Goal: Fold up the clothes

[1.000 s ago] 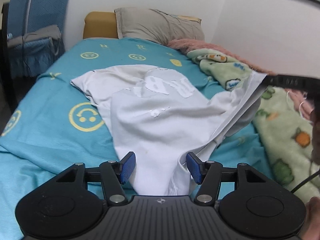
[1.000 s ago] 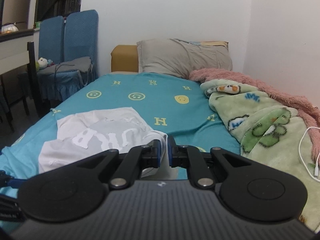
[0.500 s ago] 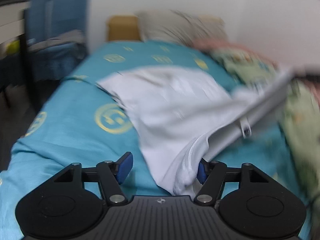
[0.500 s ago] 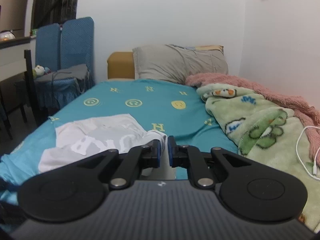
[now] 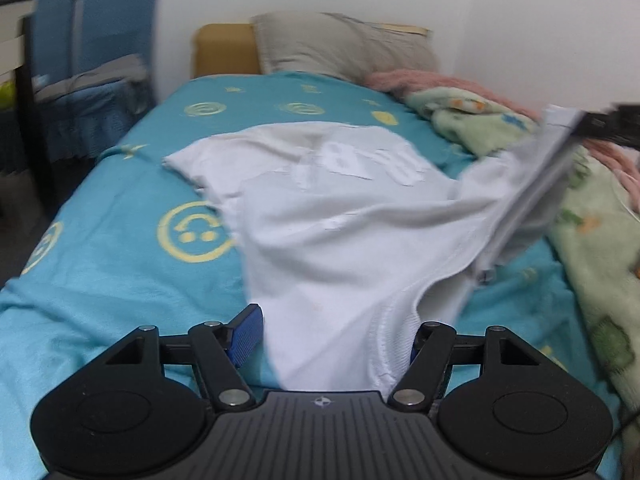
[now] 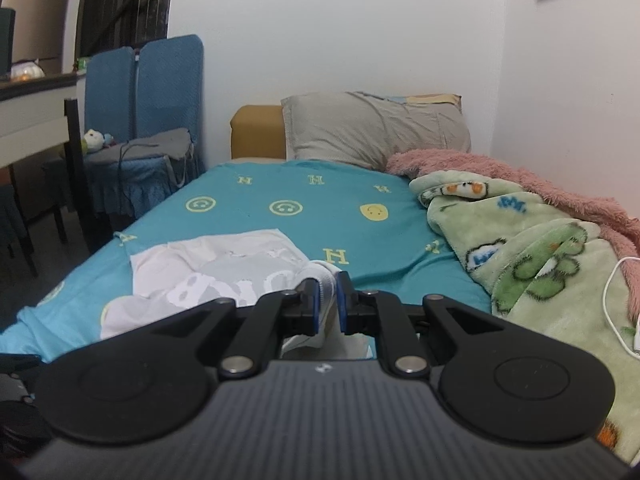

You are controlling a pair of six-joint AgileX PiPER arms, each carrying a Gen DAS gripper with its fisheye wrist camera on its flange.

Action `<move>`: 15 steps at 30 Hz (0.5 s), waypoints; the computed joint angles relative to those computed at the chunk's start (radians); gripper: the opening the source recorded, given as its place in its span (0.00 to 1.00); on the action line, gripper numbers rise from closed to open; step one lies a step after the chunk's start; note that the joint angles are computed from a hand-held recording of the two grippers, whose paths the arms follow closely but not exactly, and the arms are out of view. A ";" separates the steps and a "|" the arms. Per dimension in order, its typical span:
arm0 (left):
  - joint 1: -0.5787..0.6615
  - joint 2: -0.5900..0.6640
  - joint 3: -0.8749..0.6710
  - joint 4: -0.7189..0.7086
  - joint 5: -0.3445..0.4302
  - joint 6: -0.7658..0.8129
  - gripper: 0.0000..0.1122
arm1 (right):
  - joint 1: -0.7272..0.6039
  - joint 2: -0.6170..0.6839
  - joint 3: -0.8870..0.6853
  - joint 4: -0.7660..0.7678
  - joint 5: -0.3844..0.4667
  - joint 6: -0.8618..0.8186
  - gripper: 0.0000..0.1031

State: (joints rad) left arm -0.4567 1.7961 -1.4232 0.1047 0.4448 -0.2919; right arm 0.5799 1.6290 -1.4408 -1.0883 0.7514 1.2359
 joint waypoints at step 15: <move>0.036 -0.220 0.100 0.482 0.103 -0.580 0.71 | 0.111 0.103 -0.051 -0.193 0.302 0.169 0.83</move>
